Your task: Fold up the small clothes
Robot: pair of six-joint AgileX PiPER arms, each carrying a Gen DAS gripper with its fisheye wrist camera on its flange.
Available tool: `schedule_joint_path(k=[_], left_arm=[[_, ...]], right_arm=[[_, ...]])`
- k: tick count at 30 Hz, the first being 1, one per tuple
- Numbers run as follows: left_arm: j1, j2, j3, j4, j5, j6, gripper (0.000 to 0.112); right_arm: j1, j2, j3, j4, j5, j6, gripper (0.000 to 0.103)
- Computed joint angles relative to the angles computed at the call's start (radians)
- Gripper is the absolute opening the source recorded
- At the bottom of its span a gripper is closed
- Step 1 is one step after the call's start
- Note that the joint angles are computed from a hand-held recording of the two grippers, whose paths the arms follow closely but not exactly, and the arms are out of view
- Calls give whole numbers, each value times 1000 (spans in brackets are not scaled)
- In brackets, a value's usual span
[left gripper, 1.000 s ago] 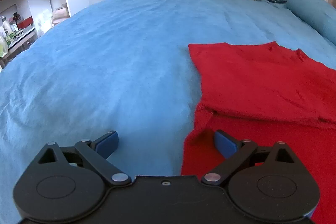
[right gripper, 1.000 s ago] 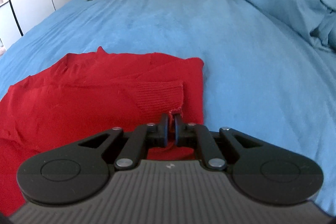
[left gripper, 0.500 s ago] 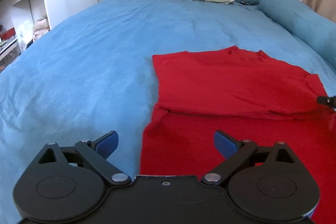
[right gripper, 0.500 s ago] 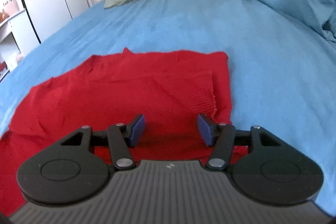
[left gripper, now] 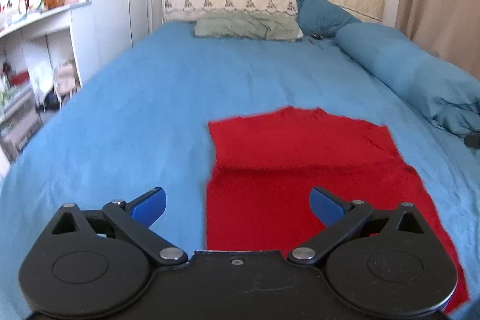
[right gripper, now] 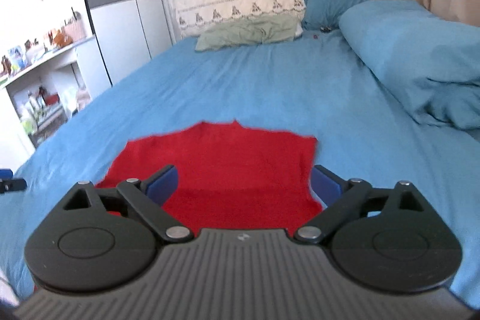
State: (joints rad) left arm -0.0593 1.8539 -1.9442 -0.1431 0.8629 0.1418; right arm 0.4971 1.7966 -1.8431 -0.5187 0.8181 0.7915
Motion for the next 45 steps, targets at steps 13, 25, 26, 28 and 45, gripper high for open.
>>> schedule_joint_path(k=[13, 25, 26, 28, 45], left_arm=[[73, -274, 606, -157, -31, 78, 80], [36, -295, 768, -89, -192, 5, 49], [39, -297, 775, -91, -195, 7, 46], [43, -298, 785, -97, -204, 11, 45], [53, -304, 735, -54, -111, -22, 4]], right_arm=[[340, -332, 624, -155, 168, 490, 103], [455, -327, 811, -198, 165, 784, 88], [459, -325, 814, -203, 162, 796, 87], [458, -319, 812, -203, 157, 798, 80], [431, -355, 831, -173, 41, 766, 22]])
